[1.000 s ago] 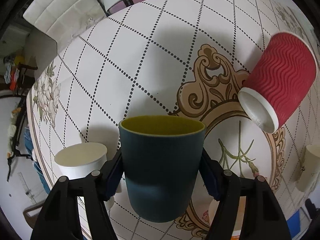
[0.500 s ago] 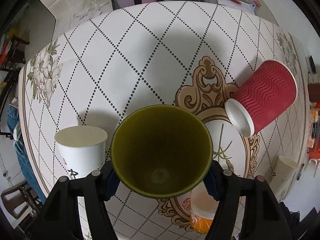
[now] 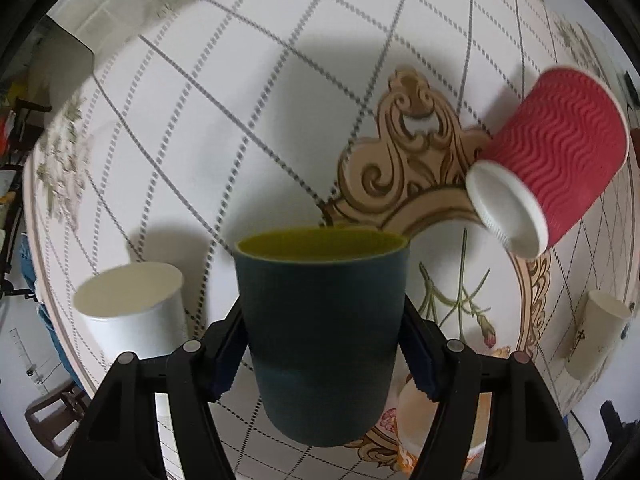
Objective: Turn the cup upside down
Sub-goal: 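Lift the teal cup with the left gripper, turning its opening up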
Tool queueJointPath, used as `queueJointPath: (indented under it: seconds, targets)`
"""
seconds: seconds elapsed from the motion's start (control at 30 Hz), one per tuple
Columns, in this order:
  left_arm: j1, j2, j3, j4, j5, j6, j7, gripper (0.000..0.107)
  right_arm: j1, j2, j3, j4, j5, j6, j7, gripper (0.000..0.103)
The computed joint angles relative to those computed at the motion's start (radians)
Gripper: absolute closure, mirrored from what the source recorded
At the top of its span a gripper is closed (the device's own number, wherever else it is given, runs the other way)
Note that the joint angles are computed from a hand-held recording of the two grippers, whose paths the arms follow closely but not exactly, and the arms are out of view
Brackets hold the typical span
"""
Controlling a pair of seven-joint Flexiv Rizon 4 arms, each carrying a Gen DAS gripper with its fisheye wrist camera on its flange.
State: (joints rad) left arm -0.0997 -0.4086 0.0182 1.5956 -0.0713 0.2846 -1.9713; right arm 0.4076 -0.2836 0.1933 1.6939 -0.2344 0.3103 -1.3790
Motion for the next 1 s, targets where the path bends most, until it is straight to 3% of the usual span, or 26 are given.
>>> queueJointPath:
  seconds: [0.17, 0.37, 0.57, 0.67, 1.0]
  targets:
    - [-0.001, 0.002, -0.01, 0.03, -0.015, -0.052, 0.036, 0.039, -0.001, 0.001, 0.001, 0.003, 0.009, -0.002, 0.008, 0.0]
    - [-0.022, 0.05, 0.001, 0.088, 0.017, 0.012, -0.003, 0.04, -0.002, 0.003, 0.003, 0.014, 0.014, -0.007, 0.007, 0.0]
    - [-0.041, 0.066, -0.005, 0.076, 0.065, -0.003, -0.019, 0.041, -0.003, 0.007, 0.001, 0.02, 0.01, -0.007, 0.01, 0.0]
    - [-0.043, 0.028, -0.014, 0.01, 0.056, -0.031, -0.038, 0.041, -0.004, 0.01, 0.0, 0.02, 0.005, -0.005, 0.016, 0.0]
    - [-0.035, 0.141, -0.006, 0.053, 0.002, -0.032, -0.115, 0.041, -0.019, 0.039, 0.005, 0.038, 0.032, 0.008, 0.001, 0.0]
